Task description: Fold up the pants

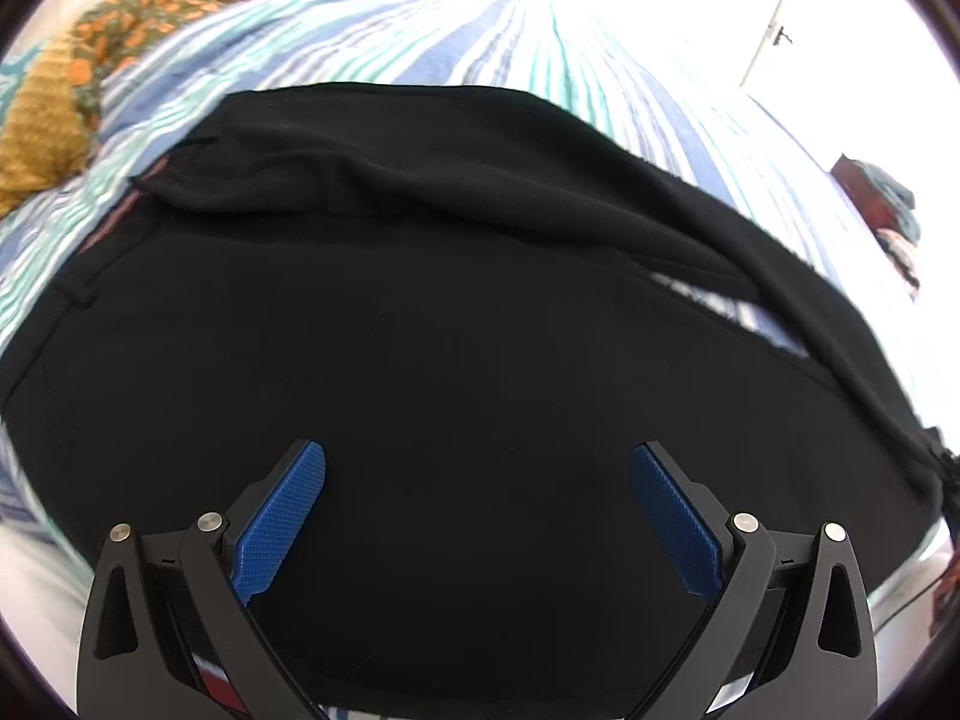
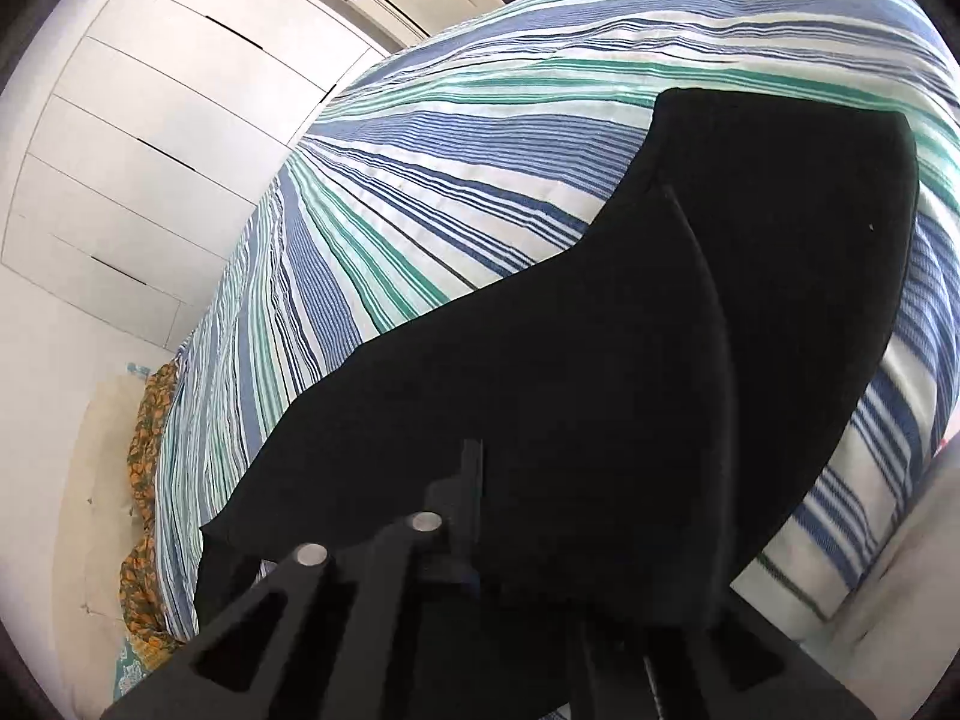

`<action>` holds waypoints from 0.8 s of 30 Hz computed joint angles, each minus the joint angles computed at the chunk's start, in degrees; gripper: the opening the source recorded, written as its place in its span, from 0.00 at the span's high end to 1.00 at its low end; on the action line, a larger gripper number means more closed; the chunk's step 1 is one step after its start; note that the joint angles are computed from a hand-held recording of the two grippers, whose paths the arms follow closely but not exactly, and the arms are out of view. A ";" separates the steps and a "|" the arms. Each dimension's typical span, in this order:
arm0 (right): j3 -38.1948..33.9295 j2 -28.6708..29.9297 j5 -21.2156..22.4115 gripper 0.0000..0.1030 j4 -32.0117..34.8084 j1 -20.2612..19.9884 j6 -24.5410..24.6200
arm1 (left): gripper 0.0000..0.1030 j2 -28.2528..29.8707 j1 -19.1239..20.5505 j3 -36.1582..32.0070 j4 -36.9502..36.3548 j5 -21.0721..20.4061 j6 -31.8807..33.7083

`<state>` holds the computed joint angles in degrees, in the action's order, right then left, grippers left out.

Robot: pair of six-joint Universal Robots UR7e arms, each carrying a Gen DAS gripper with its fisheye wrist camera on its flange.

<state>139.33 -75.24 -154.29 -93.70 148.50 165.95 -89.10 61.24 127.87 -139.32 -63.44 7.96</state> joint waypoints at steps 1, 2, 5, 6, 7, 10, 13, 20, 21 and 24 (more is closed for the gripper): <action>-0.88 -0.65 -0.95 0.96 2.38 0.86 0.00 | 0.01 1.20 0.74 -2.59 1.38 -2.59 -0.99; -2.71 -1.02 -1.55 0.96 6.11 1.71 -0.84 | 0.01 2.77 1.53 -5.65 2.62 -5.50 -2.45; -10.54 0.09 -3.76 0.96 17.87 4.66 -5.54 | 0.01 10.93 4.19 -18.03 9.55 -13.97 -8.23; -12.78 0.52 -4.96 0.96 20.33 5.40 -7.82 | 0.01 14.28 5.14 -22.56 12.05 -16.77 -10.51; -14.76 0.83 -5.85 0.96 22.31 6.08 -10.16 | 0.01 17.41 5.99 -26.49 13.57 -19.12 -12.32; -18.91 2.18 -7.90 0.96 22.98 8.37 -18.33 | 0.01 25.91 6.49 -36.25 17.11 -18.23 -16.35; -22.49 4.68 -8.77 0.96 23.62 11.46 -23.19 | 0.02 31.28 6.79 -42.38 19.21 -15.55 -20.70; -25.68 6.55 -5.05 0.96 24.18 15.76 -30.74 | 0.96 33.39 10.01 -46.41 23.44 -20.20 -27.54; -24.50 5.37 -3.03 0.96 23.21 15.55 -30.88 | 0.96 31.81 9.87 -45.27 21.88 -20.50 -26.90; -19.37 0.13 -2.15 0.96 21.26 13.30 -29.37 | 0.96 24.78 8.18 -42.04 15.82 -23.77 -22.16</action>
